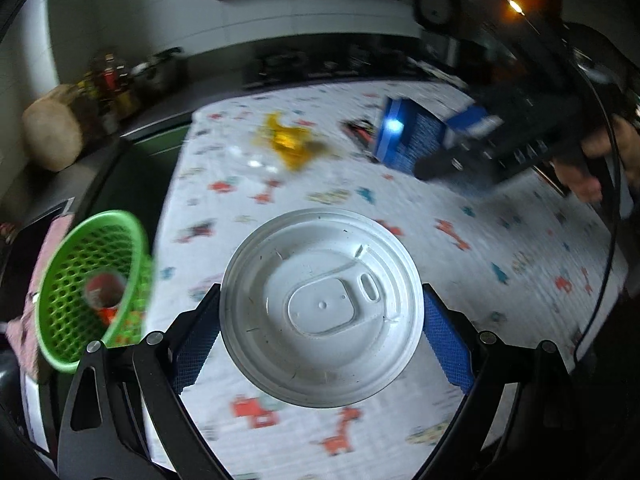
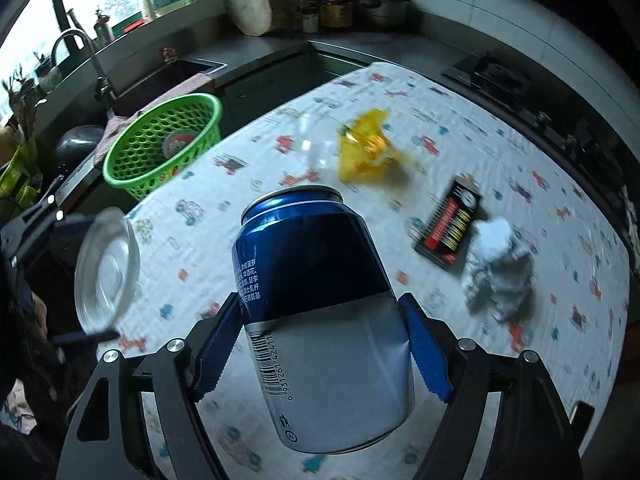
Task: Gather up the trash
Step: 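Drop the white lid into the green basket while the right tool carries the can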
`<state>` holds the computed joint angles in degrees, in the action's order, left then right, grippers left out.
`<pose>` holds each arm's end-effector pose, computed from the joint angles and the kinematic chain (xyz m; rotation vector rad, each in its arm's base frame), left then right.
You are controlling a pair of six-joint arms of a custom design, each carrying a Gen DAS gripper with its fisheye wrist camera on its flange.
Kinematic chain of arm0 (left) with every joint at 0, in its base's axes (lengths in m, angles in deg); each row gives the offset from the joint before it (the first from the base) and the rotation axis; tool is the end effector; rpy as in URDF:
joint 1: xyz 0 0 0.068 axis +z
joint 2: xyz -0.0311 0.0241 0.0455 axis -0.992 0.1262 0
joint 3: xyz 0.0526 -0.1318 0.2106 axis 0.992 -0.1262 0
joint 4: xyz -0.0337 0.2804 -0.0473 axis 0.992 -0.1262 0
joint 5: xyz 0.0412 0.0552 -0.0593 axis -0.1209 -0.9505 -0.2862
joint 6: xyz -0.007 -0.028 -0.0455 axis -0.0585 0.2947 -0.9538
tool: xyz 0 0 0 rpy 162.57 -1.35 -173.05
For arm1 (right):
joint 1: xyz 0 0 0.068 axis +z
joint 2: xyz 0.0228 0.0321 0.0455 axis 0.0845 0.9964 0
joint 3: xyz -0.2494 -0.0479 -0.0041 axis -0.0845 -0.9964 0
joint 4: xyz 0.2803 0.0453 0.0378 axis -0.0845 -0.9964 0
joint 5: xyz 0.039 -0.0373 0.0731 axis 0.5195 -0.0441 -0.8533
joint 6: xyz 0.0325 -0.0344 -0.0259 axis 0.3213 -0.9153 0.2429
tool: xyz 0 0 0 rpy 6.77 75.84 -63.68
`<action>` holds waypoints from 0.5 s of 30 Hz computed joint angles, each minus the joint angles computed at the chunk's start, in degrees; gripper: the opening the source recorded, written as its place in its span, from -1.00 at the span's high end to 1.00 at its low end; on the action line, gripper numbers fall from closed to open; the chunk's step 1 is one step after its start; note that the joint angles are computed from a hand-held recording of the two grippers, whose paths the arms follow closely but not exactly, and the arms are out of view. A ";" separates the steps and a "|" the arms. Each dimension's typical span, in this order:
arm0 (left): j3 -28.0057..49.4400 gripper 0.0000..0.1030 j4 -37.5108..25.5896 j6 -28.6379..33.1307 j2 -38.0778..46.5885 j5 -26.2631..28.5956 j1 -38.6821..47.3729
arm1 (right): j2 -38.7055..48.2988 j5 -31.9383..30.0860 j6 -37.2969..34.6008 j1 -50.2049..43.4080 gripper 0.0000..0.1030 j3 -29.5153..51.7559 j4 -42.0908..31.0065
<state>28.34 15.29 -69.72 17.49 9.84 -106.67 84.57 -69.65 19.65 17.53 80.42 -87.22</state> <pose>0.2888 -0.1310 0.2764 0.6773 2.3070 -0.2287 0.3160 0.0759 0.2796 -0.4931 2.5703 0.2038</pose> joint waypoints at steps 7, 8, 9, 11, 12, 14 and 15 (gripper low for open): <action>2.92 -0.78 -0.14 2.13 0.95 1.19 11.45 | 6.88 0.85 3.01 6.16 -0.47 7.50 0.34; 3.91 -0.78 -0.21 2.50 1.89 1.19 13.43 | 7.71 0.84 3.41 6.80 -0.47 8.39 0.42; 5.18 -0.78 -0.38 2.75 3.13 1.63 15.69 | 9.06 0.90 3.86 7.66 -0.47 9.88 0.41; 7.03 -0.78 -0.51 3.09 5.02 2.46 19.06 | 10.96 1.06 4.46 8.78 -0.47 12.00 0.31; 8.05 -0.78 -0.51 3.31 6.05 2.79 20.75 | 12.01 1.07 4.73 9.33 -0.47 13.24 0.08; 10.68 -0.78 -0.54 3.37 8.89 3.77 24.01 | 14.38 1.49 5.28 10.62 -0.47 16.03 -0.31; 11.95 -0.78 -0.14 3.52 10.44 3.96 25.56 | 15.48 1.48 5.62 11.15 -0.47 17.40 -0.54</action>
<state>40.29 15.15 -66.19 27.93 13.81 -81.10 100.05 -68.17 25.27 28.68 97.82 -87.76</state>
